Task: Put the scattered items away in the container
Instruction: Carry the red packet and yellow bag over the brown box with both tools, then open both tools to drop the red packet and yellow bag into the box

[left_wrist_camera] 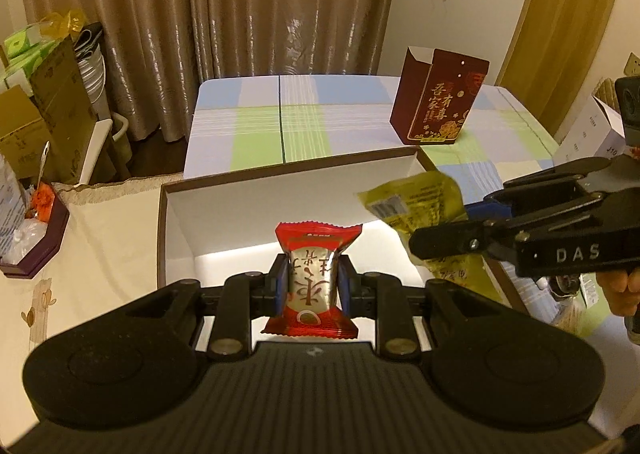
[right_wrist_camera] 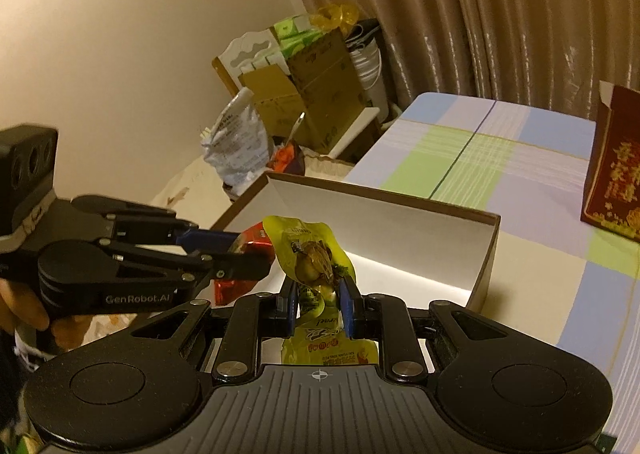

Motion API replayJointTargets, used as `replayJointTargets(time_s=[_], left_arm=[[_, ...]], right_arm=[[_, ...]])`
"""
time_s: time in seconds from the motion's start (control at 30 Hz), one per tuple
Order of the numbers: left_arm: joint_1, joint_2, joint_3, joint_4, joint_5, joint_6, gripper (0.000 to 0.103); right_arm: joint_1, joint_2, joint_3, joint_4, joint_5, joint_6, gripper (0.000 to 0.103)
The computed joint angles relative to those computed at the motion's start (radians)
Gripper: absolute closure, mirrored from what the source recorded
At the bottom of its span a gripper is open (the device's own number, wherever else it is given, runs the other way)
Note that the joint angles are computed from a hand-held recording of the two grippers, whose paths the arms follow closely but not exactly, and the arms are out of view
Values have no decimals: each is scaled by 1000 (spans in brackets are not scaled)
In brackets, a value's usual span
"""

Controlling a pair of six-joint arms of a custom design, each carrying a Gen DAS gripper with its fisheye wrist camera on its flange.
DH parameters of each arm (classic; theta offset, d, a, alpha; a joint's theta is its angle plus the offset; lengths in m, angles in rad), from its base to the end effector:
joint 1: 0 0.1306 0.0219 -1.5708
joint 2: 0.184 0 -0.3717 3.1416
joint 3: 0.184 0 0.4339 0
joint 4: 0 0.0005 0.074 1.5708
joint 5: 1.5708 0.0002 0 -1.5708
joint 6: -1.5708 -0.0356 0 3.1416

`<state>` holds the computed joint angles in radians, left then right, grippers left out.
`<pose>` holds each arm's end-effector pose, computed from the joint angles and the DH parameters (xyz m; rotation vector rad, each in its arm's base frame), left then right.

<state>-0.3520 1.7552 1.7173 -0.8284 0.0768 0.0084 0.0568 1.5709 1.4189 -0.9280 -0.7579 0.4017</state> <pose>0.6185 -0.2306 0.3774 0.4529 2.4079 -0.2540 0.5635 0.0560 0.3422 -0.7822 2.2939 0.8424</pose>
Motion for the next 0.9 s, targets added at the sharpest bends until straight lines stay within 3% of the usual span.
replayJointTargets(time_s=[0.2, 0.57, 0.73, 0.8, 0.83, 0.87, 0.9], left_arm=[[11, 76, 81, -41, 19, -28, 82], [13, 212, 222, -119, 12, -57, 81], [13, 260, 273, -143, -18, -59, 76], [13, 268, 281, -156, -29, -56, 66], [13, 266, 277, -154, -29, -56, 63], [14, 262, 271, -152, -25, -57, 63], [15, 259, 268, -153, -23, -56, 62]], right_arm=[[21, 41, 32, 5, 52, 64, 79], [73, 85, 10, 116, 203, 186, 79], [84, 105, 21, 100, 239, 245, 79], [84, 107, 21, 91, 239, 264, 79], [81, 111, 24, 79, 233, 281, 71], [76, 111, 25, 70, 231, 291, 54], [74, 103, 10, 95, 231, 280, 11]])
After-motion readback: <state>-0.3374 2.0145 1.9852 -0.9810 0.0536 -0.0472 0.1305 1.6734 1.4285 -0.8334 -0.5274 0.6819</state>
